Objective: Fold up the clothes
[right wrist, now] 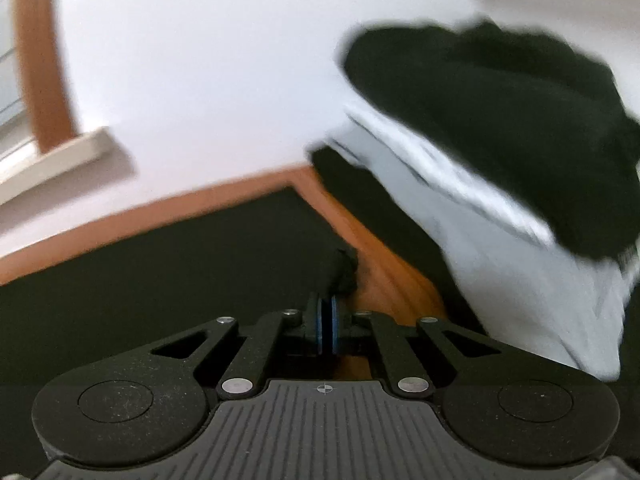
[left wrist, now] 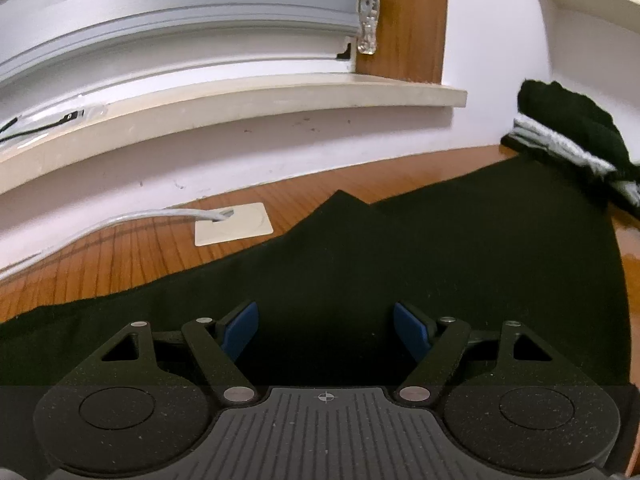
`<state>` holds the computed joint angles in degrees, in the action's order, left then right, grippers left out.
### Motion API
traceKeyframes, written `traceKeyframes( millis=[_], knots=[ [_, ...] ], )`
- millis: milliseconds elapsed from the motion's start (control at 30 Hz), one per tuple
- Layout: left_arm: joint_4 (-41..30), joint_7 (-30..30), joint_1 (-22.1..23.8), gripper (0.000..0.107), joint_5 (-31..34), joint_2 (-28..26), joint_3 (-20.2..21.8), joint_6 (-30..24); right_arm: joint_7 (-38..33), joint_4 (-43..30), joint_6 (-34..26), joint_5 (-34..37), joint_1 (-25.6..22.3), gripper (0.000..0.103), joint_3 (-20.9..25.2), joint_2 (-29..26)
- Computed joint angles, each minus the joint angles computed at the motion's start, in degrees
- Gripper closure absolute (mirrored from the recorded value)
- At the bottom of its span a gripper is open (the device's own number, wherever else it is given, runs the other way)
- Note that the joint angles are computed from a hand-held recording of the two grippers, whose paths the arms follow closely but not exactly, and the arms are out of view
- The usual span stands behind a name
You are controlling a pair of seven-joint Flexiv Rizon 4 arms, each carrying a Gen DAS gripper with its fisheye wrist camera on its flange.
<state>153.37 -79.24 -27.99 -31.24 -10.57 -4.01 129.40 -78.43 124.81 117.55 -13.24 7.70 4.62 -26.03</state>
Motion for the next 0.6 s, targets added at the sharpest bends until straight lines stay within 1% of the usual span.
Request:
traceKeyframes(
  millis=[100, 167, 200, 233, 267, 367, 400, 500, 600],
  knots=[
    [-0.2, 1.8, -1.4, 0.028, -2.6, -0.4, -0.1, 0.5, -3.9, 1.3, 3.6, 0.3, 4.4, 0.097, 0.4, 2.3],
    [-0.1, 1.5, -1.1, 0.028, -2.3, -0.3, -0.1, 0.4, -7.7, 2.7, 5.6, 0.6, 8.1, 0.097, 1.0, 4.6],
    [-0.1, 1.1, -0.8, 0.028, -1.7, -0.3, -0.1, 0.2, -9.1, 3.5, 6.7, 0.1, 9.5, 0.097, 2.1, 5.8],
    [0.0, 0.5, -0.4, 0.028, -1.0, -0.1, -0.1, 0.0, -9.8, 4.5, 7.8, -1.7, 10.0, 0.097, 4.0, 7.0],
    [0.0, 0.0, 0.0, 0.028, -0.3, -0.1, -0.1, -0.1, -9.3, 5.6, 8.9, -5.0, 9.5, 0.097, 6.3, 8.0],
    [0.1, -0.8, 0.5, 0.028, 0.6, 0.1, 0.0, -0.3, -4.5, 9.1, 11.0, -19.1, 7.3, 0.098, 11.5, 9.8],
    [0.2, -1.0, 0.5, 0.028, 0.7, 0.1, 0.0, -0.4, -3.3, 10.2, 11.4, -23.0, 7.4, 0.098, 12.3, 9.8],
    [0.2, -1.8, 1.1, 0.028, 1.9, 0.3, 0.1, -0.7, -1.3, 12.7, 10.7, -30.4, 9.3, 0.098, 12.7, 9.1],
    [0.2, -2.5, 1.8, 0.027, 3.0, 0.5, 0.2, -1.3, -2.5, 13.8, 9.6, -31.2, 11.6, 0.097, 12.0, 7.3]
  ],
)
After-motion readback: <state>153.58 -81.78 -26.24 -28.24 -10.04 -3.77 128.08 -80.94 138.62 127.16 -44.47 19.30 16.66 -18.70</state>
